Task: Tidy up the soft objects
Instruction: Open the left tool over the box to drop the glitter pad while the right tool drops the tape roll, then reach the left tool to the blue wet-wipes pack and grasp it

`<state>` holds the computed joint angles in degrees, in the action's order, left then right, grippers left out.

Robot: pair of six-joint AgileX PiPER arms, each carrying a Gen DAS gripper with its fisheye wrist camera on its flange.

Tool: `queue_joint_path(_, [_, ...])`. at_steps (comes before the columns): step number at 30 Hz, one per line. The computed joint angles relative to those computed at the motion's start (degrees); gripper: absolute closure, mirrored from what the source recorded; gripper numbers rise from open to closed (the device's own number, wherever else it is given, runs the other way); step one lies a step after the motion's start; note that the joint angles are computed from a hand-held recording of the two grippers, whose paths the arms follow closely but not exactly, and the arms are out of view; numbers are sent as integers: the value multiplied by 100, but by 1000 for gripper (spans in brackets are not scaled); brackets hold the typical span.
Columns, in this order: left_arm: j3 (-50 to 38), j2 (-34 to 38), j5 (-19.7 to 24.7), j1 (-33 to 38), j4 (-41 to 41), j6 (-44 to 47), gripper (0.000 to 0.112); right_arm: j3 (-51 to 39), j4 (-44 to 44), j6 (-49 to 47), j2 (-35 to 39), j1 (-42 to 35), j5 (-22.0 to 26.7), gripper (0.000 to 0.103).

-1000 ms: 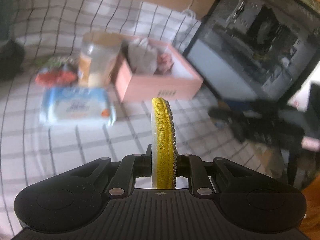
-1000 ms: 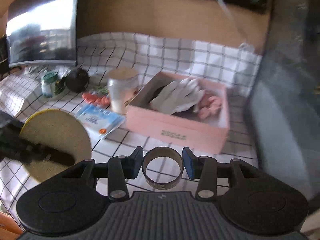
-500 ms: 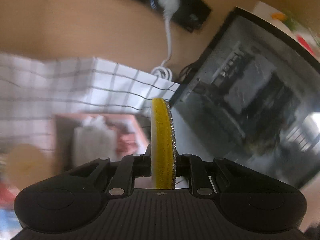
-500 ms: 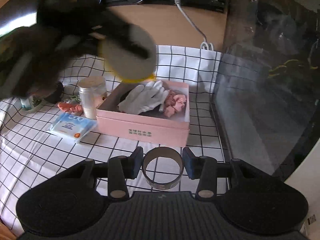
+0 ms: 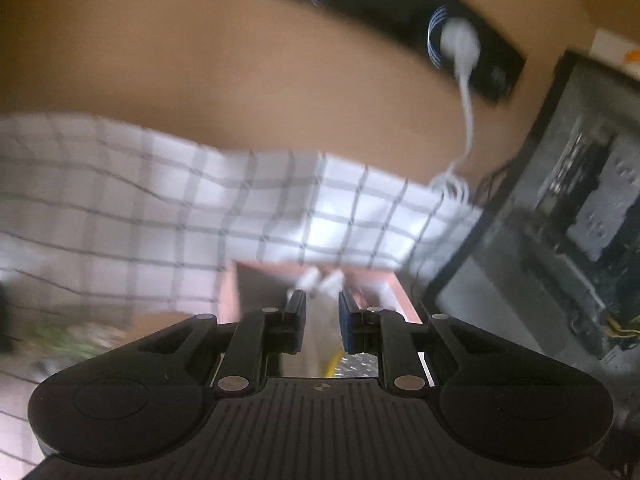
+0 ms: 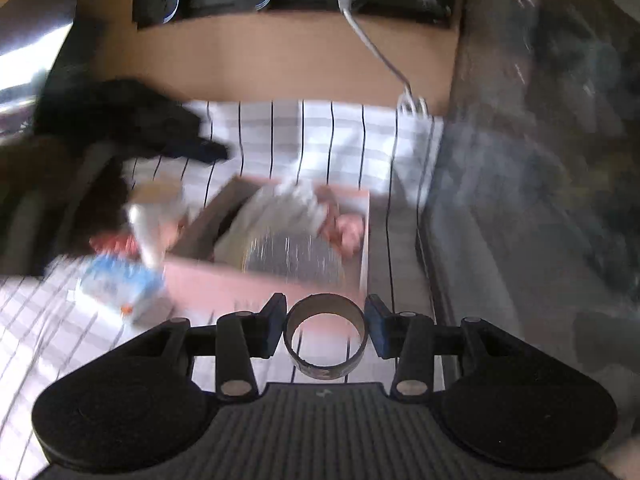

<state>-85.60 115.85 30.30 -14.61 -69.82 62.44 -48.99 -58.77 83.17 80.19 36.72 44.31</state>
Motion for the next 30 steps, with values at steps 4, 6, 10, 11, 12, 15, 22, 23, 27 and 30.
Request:
queue_joint_path(4, [1041,-676,-214,488,-904,1127,93,-794,-91,-395,733,-904,-770,60])
queue_joint_path(6, [1480,-912,-163,818,-908,1146,93,-1253,-84,-535,1247,-1214,-1024,60])
queue_joint_path(10, [2068,-1092,-185,1385,-248,644,93,-1977,136,-1020,2172,-1565,-1453,60])
queue_joint_path(11, [2174,-1093,-231,1485,-53,442,93,-2152,321,-1288,2374,-1616,-1503,60])
queue_joint_path(12, [2312,-1114,-272,1602,229,157,93,-2272,587,-1588,2516,-1667,-1566,60])
queue_joint_path(15, [2538,-1074,-338,1941,797,-463,93,-2589,1692,-2445,2849,-1802,-1589,41])
queue_joint_path(22, [2778,-1049,-555,2221,944,-649,93,-1576,925,-1498,2200,-1302,-2526,34])
queue_joint_path(23, [2712,-995,-494,2207,918,-611,93,-1451,658,-1281,2083,-1106,-2520,30])
queue_joint_path(27, [2419,-825,-364,1963,611,-160,93,-1268,1469,-1902,1958,-635,-2563,28])
queue_joint_path(30, [1639,-402,120,1696,998,-131,93,-1102,1428,-1722,1860,-271,-2388,26])
